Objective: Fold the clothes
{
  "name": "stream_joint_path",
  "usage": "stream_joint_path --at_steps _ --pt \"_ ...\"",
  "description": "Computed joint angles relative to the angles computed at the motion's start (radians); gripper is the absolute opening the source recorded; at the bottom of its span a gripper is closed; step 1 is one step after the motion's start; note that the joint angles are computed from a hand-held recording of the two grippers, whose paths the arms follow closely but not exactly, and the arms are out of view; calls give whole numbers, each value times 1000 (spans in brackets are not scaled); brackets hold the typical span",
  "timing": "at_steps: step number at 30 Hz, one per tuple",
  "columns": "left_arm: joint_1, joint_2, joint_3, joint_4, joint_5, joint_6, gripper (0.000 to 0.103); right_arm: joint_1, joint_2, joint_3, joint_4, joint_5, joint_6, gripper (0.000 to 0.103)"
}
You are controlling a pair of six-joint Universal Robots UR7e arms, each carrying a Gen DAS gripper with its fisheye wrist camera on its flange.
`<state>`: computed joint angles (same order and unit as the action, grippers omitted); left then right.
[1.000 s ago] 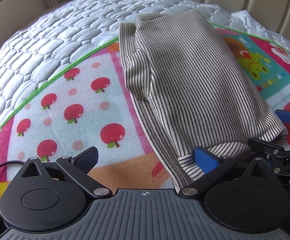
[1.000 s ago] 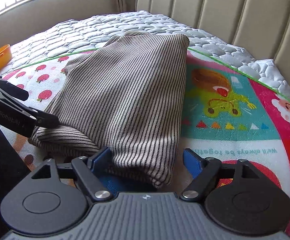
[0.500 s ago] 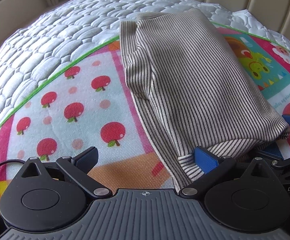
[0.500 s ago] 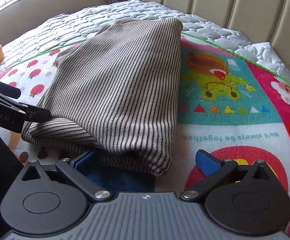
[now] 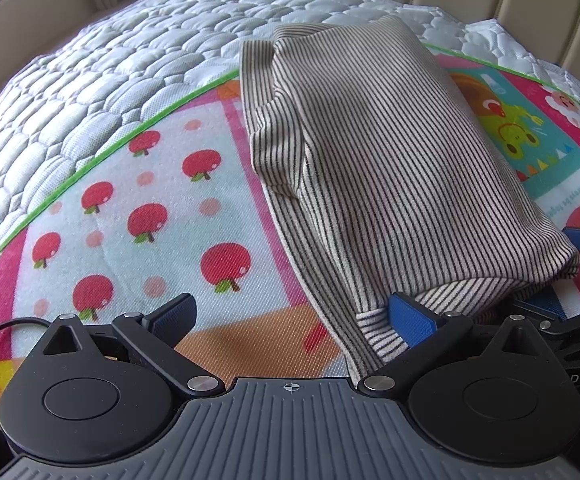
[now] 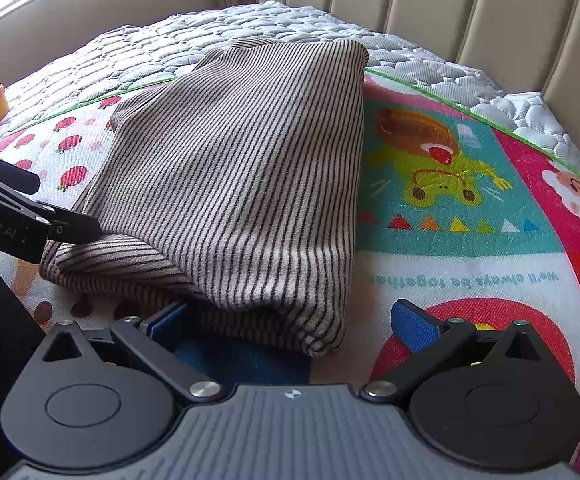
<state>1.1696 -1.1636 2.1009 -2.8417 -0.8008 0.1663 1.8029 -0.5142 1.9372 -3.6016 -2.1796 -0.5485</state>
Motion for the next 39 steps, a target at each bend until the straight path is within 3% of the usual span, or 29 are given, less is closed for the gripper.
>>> stream_joint_path --at_steps 10,16,23,24,26,28,30,33,35,38,39 --pt "3 -2 -1 1 -3 6 103 3 12 1 -31 -6 -25 103" --pt "4 -3 -2 1 -4 9 103 -4 -2 5 3 4 4 103" --pt "6 -3 -5 11 -7 2 103 -1 -19 7 43 7 -24 103" --pt "8 -4 -8 18 -10 -3 103 5 -24 8 48 2 -68 103" --pt "17 -11 -19 45 -30 -25 103 25 -19 30 -70 22 -231 103" --pt "29 -17 -28 57 -52 -43 103 40 -25 70 -198 90 -410 103" --pt "32 -17 -29 51 -57 -44 103 49 -47 100 -212 148 -520 103" --pt "28 -13 -21 26 -51 -24 103 60 -57 99 -90 150 -566 92" --pt "23 -13 -13 1 -49 -11 103 60 -23 79 -51 132 -615 91" --pt "22 -15 -10 -14 -51 -4 103 52 68 43 -156 117 -751 91" --pt "22 -16 -9 -17 -52 -3 103 49 84 33 -178 126 -761 91"
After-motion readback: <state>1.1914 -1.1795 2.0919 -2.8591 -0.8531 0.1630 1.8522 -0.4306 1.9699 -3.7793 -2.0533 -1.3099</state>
